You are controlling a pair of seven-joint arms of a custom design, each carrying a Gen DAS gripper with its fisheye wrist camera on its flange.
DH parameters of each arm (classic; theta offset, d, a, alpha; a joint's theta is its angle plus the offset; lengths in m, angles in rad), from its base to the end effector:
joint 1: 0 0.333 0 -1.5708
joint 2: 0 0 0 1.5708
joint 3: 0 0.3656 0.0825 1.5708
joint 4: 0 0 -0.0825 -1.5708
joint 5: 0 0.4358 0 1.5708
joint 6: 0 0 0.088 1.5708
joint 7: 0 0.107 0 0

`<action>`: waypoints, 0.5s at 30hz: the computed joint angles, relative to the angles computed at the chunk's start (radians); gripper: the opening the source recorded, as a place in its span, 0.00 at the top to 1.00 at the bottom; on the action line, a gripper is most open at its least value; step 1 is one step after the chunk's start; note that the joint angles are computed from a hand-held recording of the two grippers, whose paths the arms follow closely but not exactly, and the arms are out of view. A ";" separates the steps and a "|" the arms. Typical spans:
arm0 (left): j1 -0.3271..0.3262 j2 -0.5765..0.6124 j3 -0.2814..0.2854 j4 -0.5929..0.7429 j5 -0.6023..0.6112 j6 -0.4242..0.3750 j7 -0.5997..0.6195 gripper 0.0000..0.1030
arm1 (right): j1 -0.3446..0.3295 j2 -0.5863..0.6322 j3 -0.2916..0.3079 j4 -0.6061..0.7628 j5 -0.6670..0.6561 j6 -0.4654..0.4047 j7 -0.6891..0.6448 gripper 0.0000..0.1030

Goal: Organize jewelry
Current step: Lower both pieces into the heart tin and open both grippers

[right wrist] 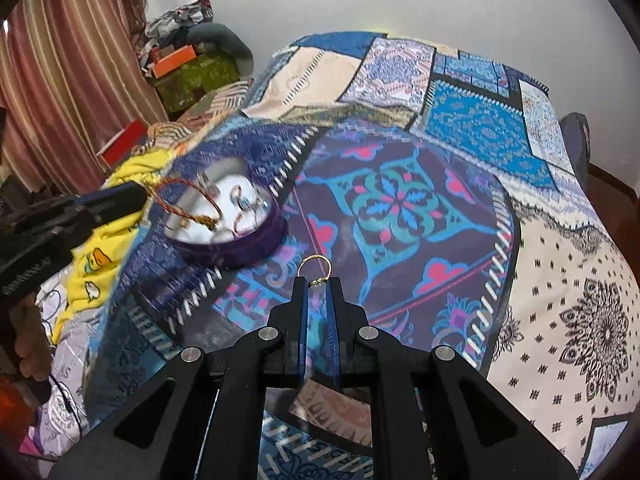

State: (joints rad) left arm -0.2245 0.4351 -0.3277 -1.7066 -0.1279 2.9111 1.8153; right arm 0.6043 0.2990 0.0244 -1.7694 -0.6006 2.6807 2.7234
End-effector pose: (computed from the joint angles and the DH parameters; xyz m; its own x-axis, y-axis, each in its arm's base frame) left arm 0.6840 -0.3654 0.4613 -0.5866 -0.8068 0.0704 -0.5908 0.3668 -0.7186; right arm 0.5890 0.4478 0.4810 0.0062 -0.9791 -0.2035 -0.7685 0.1255 -0.6274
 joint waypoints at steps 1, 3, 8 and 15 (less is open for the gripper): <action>0.003 0.003 -0.003 0.005 -0.002 -0.003 0.003 0.93 | 0.001 0.002 -0.002 0.006 -0.006 0.003 0.002 0.92; 0.006 0.015 -0.007 0.021 -0.006 -0.011 0.007 0.93 | 0.004 0.009 -0.007 0.020 -0.016 0.013 0.004 0.92; 0.004 0.045 -0.006 0.065 -0.007 -0.035 0.017 0.93 | 0.006 0.042 -0.012 0.068 -0.014 0.037 -0.017 0.92; -0.005 0.103 0.009 0.140 0.001 -0.104 0.015 0.93 | 0.015 0.091 -0.018 0.129 0.035 0.056 -0.084 0.92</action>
